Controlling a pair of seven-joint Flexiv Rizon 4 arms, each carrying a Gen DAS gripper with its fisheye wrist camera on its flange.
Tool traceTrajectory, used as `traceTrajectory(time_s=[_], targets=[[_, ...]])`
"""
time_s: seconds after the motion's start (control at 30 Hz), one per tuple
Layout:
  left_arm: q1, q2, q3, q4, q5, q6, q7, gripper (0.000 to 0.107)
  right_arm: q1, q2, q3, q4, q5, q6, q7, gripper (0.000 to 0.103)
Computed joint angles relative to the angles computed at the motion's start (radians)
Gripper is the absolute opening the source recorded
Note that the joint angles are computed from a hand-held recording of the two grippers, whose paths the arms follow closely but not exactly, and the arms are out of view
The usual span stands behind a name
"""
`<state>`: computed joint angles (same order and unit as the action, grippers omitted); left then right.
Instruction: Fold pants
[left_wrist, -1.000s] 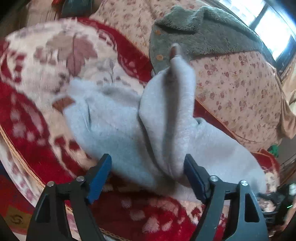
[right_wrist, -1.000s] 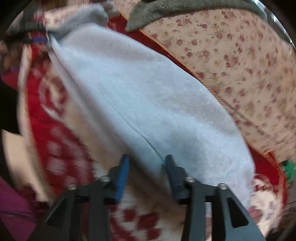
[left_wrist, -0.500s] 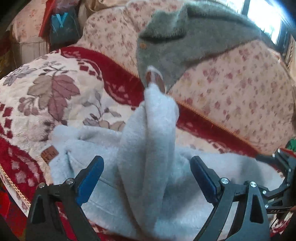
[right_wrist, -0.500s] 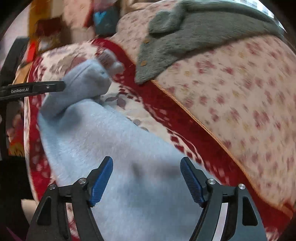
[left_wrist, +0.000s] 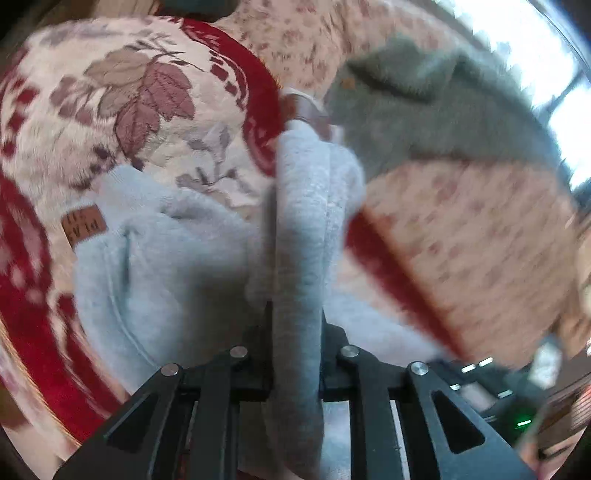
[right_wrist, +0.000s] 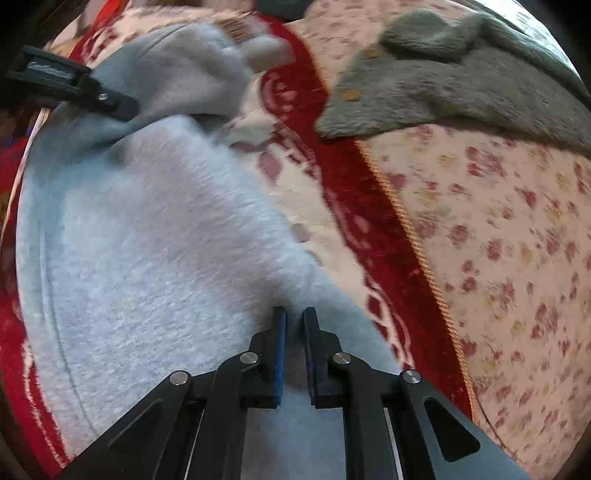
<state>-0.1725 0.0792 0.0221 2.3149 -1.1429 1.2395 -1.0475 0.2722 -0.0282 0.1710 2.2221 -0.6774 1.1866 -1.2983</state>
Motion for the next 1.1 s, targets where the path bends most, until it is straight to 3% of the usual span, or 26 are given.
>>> traceTrajectory(time_s=[0.07, 0.13, 0.2, 0.23, 0.27, 0.33, 0.37, 0.4, 0.43, 0.47, 0.5, 0.57, 0.7, 0.77, 0.9, 0.93, 0.97, 1.03, 1.1], targets=[[-0.054, 0.027, 0.024, 0.017, -0.078, 0.025, 0.014, 0.016, -0.013, 0.032, -0.009, 0.006, -0.057, -0.020, 0.031, 0.002], [-0.044, 0.055, 0.015, 0.055, -0.048, 0.037, -0.042, 0.016, -0.036, 0.060, -0.015, 0.011, -0.100, -0.039, 0.058, 0.000], [0.053, 0.067, -0.047, 0.105, 0.047, 0.015, -0.117, 0.018, -0.025, 0.093, -0.025, -0.002, 0.094, -0.084, -0.042, 0.000], [0.091, 0.062, -0.087, 0.135, 0.035, 0.025, -0.125, 0.024, -0.037, 0.102, -0.007, -0.006, 0.157, -0.100, -0.074, 0.000], [0.101, 0.056, -0.111, 0.160, -0.043, 0.031, -0.104, 0.024, -0.038, 0.113, -0.002, 0.002, 0.194, -0.096, -0.087, 0.001], [0.074, 0.073, -0.111, 0.172, -0.280, 0.012, 0.041, 0.024, -0.027, 0.139, 0.013, 0.021, 0.286, -0.071, -0.117, 0.004], [0.092, 0.081, -0.133, 0.175, -0.310, 0.011, 0.075, 0.026, 0.000, 0.153, 0.017, 0.014, 0.402, -0.080, -0.167, 0.004], [0.100, 0.089, -0.135, 0.176, -0.275, 0.024, 0.069, 0.036, 0.035, 0.172, 0.019, 0.004, 0.554, -0.099, -0.223, 0.005], [0.084, 0.093, -0.126, 0.176, -0.260, 0.053, 0.079, 0.058, 0.060, 0.187, 0.017, -0.003, 0.659, -0.112, -0.257, 0.005], [0.089, 0.102, -0.142, 0.180, -0.248, 0.088, 0.091, 0.067, 0.093, 0.214, 0.016, -0.006, 0.795, -0.131, -0.293, 0.005], [0.083, 0.105, -0.153, 0.178, -0.285, 0.108, 0.124, 0.075, 0.118, 0.239, 0.011, -0.006, 0.897, -0.145, -0.319, 0.005], [0.087, 0.106, -0.154, 0.175, -0.267, 0.109, 0.109, 0.077, 0.148, 0.290, 0.013, 0.021, 1.033, -0.142, -0.333, 0.005], [0.096, 0.087, -0.138, 0.160, -0.213, 0.084, 0.058, 0.077, 0.164, 0.409, 0.019, 0.120, 1.180, -0.136, -0.253, 0.005], [0.073, 0.078, -0.105, 0.152, -0.200, 0.074, 0.048, 0.079, 0.140, 0.477, 0.031, 0.191, 1.188, -0.138, -0.164, 0.006], [0.108, 0.090, -0.137, 0.162, -0.222, 0.062, 0.051, 0.080, 0.109, 0.632, 0.014, 0.316, 1.209, -0.158, -0.013, 0.011], [0.109, 0.089, -0.133, 0.162, -0.209, 0.060, 0.042, 0.080, 0.094, 0.676, 0.010, 0.344, 1.209, -0.161, 0.023, 0.023], [0.110, 0.089, -0.130, 0.161, -0.197, 0.057, 0.036, 0.080, 0.085, 0.700, 0.007, 0.359, 1.198, -0.163, 0.051, 0.053], [0.114, 0.090, -0.135, 0.161, -0.216, 0.052, 0.053, 0.080, 0.039, 0.767, 0.020, 0.395, 1.166, -0.163, 0.140, 0.094], [0.111, 0.089, -0.130, 0.160, -0.202, 0.055, 0.038, 0.080, -0.008, 0.829, 0.030, 0.426, 1.123, -0.139, 0.202, 0.094]])
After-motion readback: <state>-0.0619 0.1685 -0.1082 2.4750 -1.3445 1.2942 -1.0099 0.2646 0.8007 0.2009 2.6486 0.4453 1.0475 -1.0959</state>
